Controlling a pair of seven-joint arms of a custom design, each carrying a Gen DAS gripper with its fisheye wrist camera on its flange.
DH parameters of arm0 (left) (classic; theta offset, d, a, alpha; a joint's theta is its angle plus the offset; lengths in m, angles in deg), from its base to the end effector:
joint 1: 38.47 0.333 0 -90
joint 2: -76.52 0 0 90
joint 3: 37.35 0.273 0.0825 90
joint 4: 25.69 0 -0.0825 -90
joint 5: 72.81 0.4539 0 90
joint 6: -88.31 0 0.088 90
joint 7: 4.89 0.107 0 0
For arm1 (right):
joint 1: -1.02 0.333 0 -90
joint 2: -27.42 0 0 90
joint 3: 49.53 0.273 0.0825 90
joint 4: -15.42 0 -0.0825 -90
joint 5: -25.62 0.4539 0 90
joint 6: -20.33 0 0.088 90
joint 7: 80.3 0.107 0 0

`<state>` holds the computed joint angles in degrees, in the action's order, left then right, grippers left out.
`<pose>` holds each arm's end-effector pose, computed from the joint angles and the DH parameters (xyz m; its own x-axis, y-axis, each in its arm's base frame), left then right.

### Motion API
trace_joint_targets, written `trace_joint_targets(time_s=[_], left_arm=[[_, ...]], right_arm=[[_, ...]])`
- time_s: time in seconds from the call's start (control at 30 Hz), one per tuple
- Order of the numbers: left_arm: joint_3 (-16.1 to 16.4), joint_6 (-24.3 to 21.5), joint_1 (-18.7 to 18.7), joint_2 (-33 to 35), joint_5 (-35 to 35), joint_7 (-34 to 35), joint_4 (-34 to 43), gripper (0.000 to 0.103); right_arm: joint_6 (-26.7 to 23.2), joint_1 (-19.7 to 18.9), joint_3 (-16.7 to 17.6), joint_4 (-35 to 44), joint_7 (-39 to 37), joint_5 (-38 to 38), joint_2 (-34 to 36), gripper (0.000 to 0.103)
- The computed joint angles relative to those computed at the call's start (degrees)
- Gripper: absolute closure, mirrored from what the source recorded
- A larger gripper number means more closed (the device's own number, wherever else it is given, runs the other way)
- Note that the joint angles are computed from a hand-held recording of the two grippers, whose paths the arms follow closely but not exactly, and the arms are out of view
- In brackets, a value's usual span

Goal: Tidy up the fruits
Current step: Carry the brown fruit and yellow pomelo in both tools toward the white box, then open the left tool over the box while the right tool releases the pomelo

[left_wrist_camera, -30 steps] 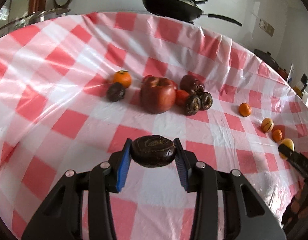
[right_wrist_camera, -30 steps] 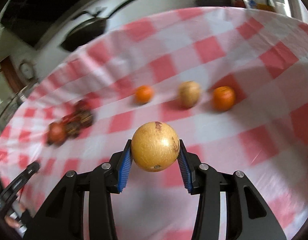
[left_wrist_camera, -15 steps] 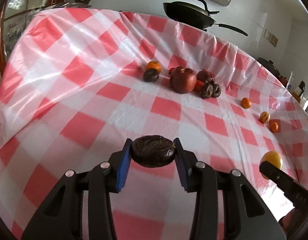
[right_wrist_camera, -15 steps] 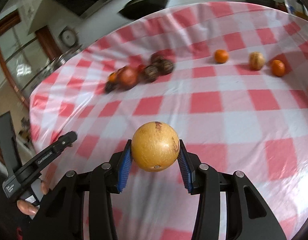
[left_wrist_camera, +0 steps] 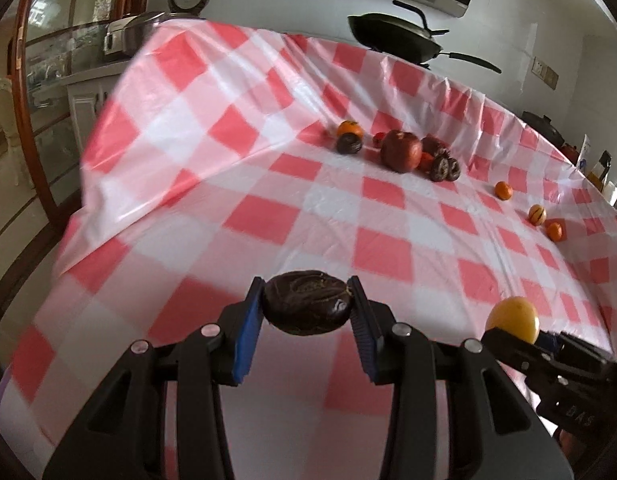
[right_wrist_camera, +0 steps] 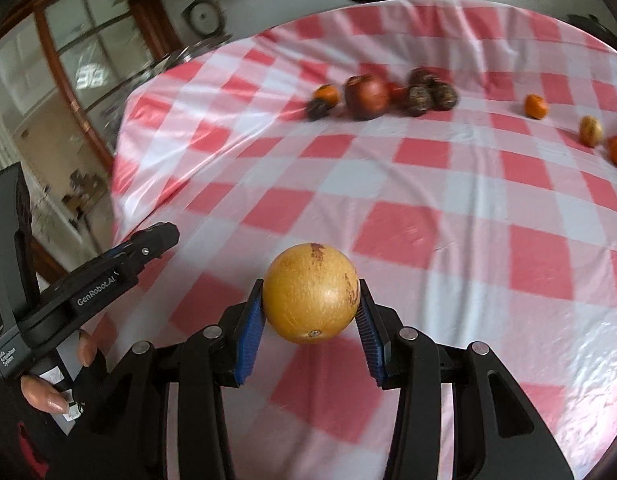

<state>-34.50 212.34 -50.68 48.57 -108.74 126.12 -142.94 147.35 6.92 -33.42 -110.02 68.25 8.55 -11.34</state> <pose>0.5210 -0.1045 0.6707 -0.6763 -0.7195 0.1583 -0.5632 0.3664 -0.7407 0.4436 0.2018 0.6701 -0.4087 -0.8790 -0.2454 -0.5702 0.4559 -0.6834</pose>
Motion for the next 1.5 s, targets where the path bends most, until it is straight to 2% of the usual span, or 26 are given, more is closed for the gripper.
trace_joint_targets(time_s=[0.23, 0.6, 0.83, 1.0, 1.27, 1.5], left_arm=[[2.39, -0.43, 2.88, -0.91, 1.35, 1.73, -0.94, 0.061], [5.39, -0.61, 8.22, -0.86, 3.15, 3.24, -0.98, 0.061], [6.54, 0.49, 12.18, 1.51, 5.26, 1.62, 0.81, 0.061], [6.62, 1.67, 15.65, 4.11, 7.92, -0.48, 1.95, 0.061], [5.11, 3.56, 20.49, 8.75, 14.54, -4.65, 1.83, 0.061], [2.41, 2.89, 24.06, 15.19, 23.56, -12.34, 2.77, 0.061]], right_arm=[[0.89, 2.34, 1.05, 5.27, -3.13, -0.58, 6.32, 0.059], [1.46, 8.38, 0.64, 14.68, -9.78, -2.39, 17.47, 0.059], [2.11, 13.51, -0.47, 22.68, -16.99, -2.87, 26.21, 0.059], [3.29, 18.23, -1.63, 29.18, -26.09, -1.00, 33.28, 0.059], [-2.60, 25.27, -3.87, 40.82, -40.29, 4.06, 46.13, 0.059], [-12.35, 28.58, -6.94, 51.67, -44.95, 8.64, 57.46, 0.059]])
